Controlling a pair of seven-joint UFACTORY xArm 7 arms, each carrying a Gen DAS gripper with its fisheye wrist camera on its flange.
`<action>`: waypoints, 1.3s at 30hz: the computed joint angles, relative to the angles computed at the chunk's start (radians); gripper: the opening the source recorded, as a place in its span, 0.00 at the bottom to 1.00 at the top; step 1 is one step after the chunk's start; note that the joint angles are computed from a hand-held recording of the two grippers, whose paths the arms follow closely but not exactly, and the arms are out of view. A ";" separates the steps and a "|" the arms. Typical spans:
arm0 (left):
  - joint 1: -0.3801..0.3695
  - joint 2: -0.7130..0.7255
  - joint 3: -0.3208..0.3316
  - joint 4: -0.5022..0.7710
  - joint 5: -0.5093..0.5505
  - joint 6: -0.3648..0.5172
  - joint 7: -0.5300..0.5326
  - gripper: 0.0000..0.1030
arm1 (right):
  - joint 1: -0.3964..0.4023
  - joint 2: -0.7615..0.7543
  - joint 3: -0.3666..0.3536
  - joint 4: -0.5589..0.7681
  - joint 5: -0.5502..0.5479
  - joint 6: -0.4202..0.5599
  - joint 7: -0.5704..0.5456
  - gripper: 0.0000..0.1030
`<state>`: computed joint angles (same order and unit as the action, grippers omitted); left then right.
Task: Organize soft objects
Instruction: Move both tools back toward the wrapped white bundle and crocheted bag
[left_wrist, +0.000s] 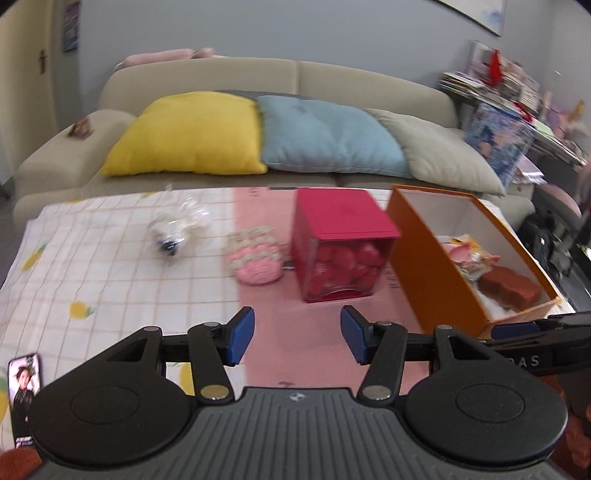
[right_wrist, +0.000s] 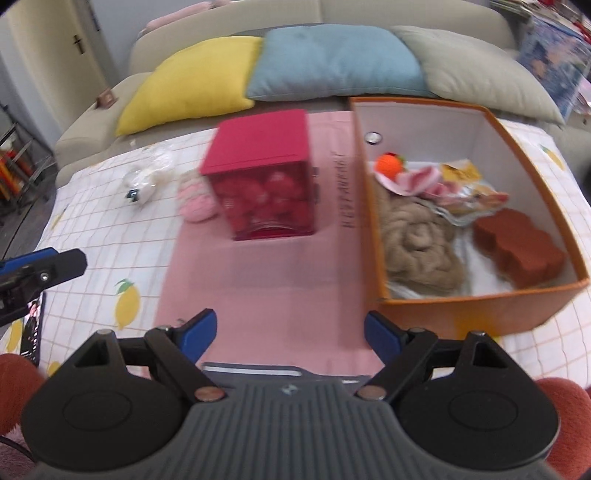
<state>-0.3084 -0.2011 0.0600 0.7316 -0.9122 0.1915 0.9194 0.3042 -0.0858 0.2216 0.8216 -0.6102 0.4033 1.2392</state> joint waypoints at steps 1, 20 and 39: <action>0.004 -0.002 0.007 -0.001 -0.006 0.001 0.004 0.62 | 0.004 0.011 0.004 0.015 0.000 0.001 -0.003 0.83; 0.121 0.137 -0.018 0.131 -0.104 0.020 0.066 0.58 | 0.138 0.301 -0.100 0.381 0.038 -0.007 -0.204 0.83; 0.325 0.640 -0.163 0.664 0.166 0.006 -0.090 0.59 | 0.167 0.875 -0.237 1.147 0.282 0.087 -0.547 0.83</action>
<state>0.0166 0.4389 -0.1026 1.3955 -0.7459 0.1973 0.8295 0.4717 0.7893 -0.0151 1.9689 -0.3282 0.4902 0.6927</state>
